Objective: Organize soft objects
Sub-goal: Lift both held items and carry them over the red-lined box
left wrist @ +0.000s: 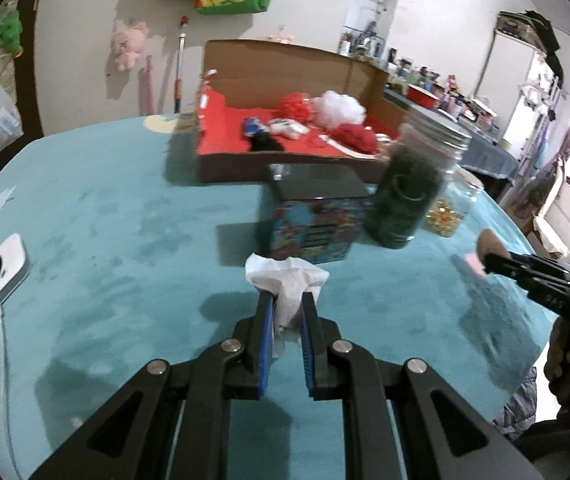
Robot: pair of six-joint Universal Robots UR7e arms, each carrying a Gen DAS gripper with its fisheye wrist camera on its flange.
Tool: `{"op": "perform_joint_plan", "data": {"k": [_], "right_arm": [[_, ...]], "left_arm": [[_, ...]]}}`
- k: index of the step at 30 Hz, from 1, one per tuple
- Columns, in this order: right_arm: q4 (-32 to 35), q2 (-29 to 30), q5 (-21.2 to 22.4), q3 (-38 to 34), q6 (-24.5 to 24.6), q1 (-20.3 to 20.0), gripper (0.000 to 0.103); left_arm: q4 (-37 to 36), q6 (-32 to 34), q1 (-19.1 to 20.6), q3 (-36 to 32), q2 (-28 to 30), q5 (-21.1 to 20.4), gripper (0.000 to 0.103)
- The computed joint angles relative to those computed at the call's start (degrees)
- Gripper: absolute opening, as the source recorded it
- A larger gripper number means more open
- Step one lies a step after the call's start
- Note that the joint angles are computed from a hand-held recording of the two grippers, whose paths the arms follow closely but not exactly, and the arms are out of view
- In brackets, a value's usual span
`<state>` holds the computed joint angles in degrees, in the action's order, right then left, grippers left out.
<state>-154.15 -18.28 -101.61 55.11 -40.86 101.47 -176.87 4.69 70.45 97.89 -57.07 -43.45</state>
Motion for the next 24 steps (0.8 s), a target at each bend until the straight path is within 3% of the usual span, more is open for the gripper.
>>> {"op": "perform_joint_plan", "data": {"k": [5,11,16,24], "right_arm": [[0.25,0.51,-1.06,-1.47,0.14,-0.19,0.02],[2.46,1.73,-1.52,-5.23,1.01,-0.83,0.02],[6.38,3.67,-1.1,-10.59,0.64,-1.32,0.02],[14.96,9.31,-1.66,-23.95,-2.35,-1.4,0.02]], "left_arm": [[0.28,-0.98,1.45,0.07,-1.42,-0.15,0.013],[0.8,3.14,3.0,-2.45,-1.25,-1.44,0.013],[2.99,6.92,4.48,-5.69,-0.79,-4.85,0.013],[7.77,14.71,5.08,-11.92,1.24,-6.2,0.013]]}}
